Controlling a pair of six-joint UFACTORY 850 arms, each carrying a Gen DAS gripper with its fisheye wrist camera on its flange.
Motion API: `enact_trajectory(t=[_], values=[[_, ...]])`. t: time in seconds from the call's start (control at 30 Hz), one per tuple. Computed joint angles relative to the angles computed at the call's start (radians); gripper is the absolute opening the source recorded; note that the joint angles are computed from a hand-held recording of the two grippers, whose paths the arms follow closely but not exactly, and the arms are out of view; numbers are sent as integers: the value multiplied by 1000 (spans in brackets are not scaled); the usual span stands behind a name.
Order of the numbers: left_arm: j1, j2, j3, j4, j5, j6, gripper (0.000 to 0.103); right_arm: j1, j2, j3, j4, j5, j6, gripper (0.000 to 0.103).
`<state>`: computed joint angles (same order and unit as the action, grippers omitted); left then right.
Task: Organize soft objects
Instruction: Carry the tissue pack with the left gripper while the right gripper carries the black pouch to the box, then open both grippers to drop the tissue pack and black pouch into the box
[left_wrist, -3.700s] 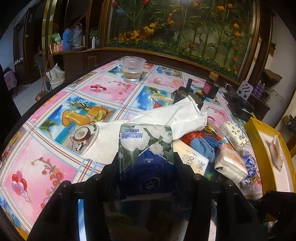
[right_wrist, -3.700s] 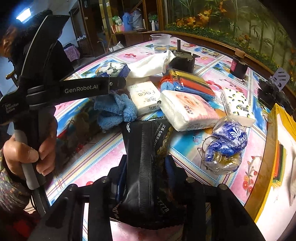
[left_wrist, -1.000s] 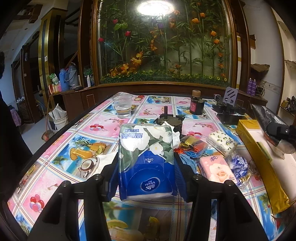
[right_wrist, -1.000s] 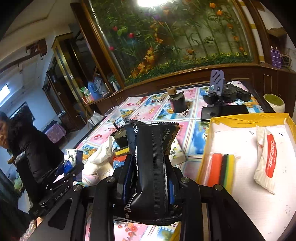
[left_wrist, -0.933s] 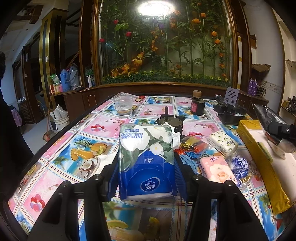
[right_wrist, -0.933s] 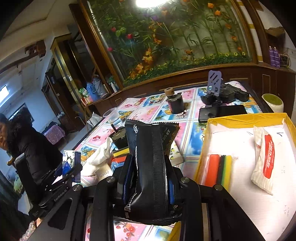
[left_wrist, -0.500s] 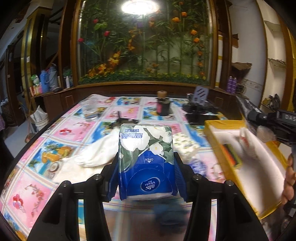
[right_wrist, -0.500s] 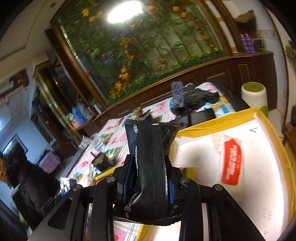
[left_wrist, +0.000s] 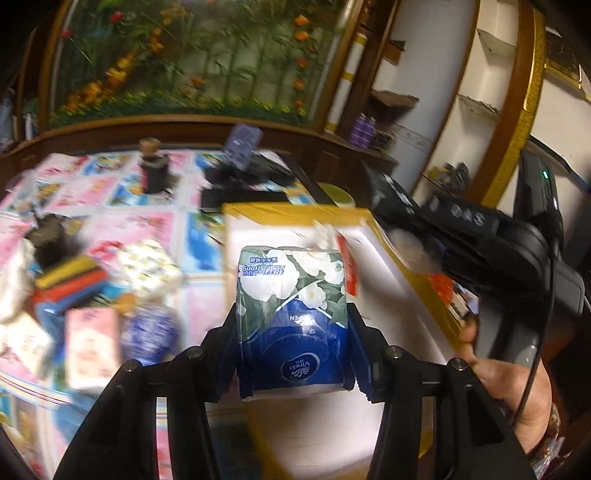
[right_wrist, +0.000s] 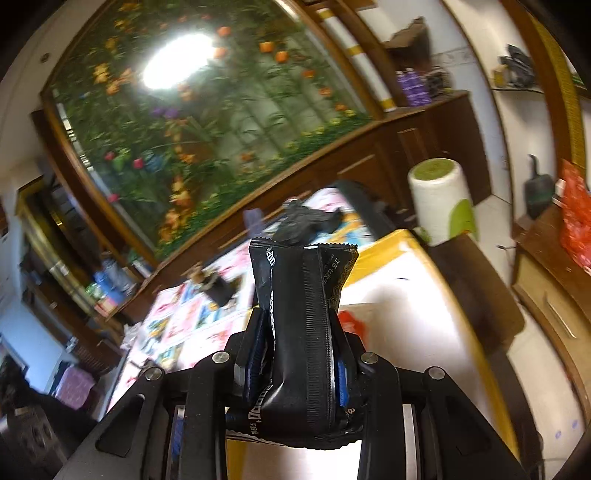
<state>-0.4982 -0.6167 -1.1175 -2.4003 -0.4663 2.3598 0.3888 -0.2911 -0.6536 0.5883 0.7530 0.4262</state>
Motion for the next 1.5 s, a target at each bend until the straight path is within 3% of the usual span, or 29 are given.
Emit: enact_trajectory(t=[0.1,0.3,0.6,1.17,1.3,1.4,1.5], values=[[-28,-30,-23,62,21,-41,51,-23,3,-2,80,-56,-42,33],[-39,-54,-31,68,32,-26,51,-69,-29,-38,72,-177,-52,33],[-49,-66,-40,66,56,-1,51,-78,-81,-87,24,-243,-39,33],[-61,-72,-41,33,75,48,52,-66,-96,-110,63,-251,-69,36],[-59,-71,-42,66,76,11,53,-61,-88,-104,90,-238,-76,56],[-57,-70,-41,68,72,8,53,-54,-79,-97,108,-217,-89,56],[-52,-64,-32,58,51,16,62,-48,-72,-89,111,-200,-86,56]])
